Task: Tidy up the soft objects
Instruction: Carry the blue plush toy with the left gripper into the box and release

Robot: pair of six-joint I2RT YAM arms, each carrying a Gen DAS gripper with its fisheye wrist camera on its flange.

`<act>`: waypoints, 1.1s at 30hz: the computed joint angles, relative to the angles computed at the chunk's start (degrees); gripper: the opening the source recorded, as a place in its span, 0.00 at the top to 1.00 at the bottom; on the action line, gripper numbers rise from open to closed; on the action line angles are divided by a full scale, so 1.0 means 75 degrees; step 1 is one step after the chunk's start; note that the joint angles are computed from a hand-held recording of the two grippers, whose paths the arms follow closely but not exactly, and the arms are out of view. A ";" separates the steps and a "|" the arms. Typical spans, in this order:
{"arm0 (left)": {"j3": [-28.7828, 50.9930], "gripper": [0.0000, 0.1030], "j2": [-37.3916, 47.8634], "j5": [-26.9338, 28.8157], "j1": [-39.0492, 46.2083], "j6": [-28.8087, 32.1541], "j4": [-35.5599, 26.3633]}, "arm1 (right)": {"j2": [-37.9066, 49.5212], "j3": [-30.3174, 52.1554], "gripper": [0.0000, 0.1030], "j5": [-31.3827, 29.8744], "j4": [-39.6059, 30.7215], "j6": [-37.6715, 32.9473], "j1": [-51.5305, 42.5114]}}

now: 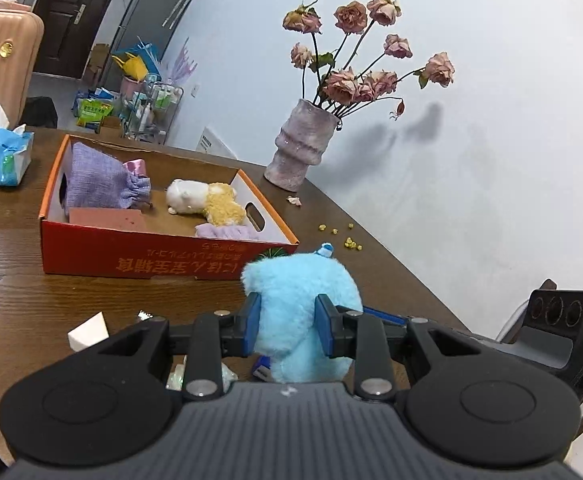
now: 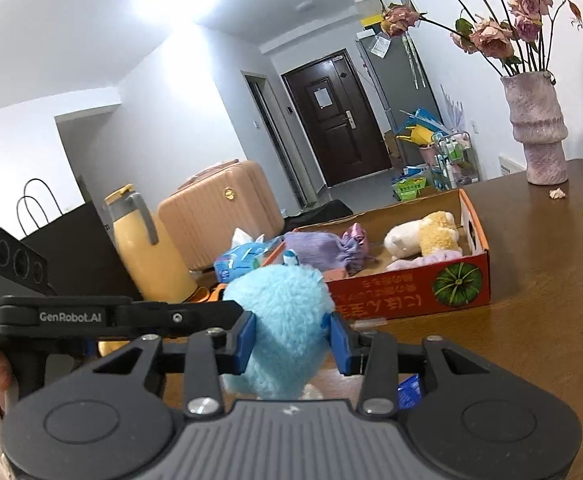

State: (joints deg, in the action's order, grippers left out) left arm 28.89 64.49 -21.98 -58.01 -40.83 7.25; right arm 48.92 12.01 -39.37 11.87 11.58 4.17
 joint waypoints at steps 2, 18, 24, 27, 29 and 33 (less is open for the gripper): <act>0.0011 0.72 -0.0096 -0.0026 0.0017 0.0036 -0.0032 | -0.0101 0.0022 0.63 0.0038 -0.0012 0.0039 0.0055; 0.3432 0.72 0.4634 0.3866 0.4418 0.1225 0.1138 | 0.6746 0.5550 0.66 0.1204 0.0571 -0.0210 0.0744; 0.5673 0.72 0.6597 0.4157 0.5307 0.1441 -0.0293 | 0.9771 0.9284 0.66 0.1309 -0.1300 -0.0033 0.1097; 0.6323 0.73 0.7248 0.4013 0.5482 0.1557 -0.0902 | 1.0808 1.0609 0.66 0.1552 -0.2202 -0.0199 0.1274; 0.6663 0.74 0.7501 0.3873 0.5507 0.1677 -0.1377 | 1.1357 1.1387 0.66 0.1832 -0.2949 -0.0409 0.1395; 0.6479 0.73 0.7484 0.3726 0.5494 0.1803 -0.1240 | 1.1997 1.2456 0.64 0.1455 -0.3987 -0.0319 0.1354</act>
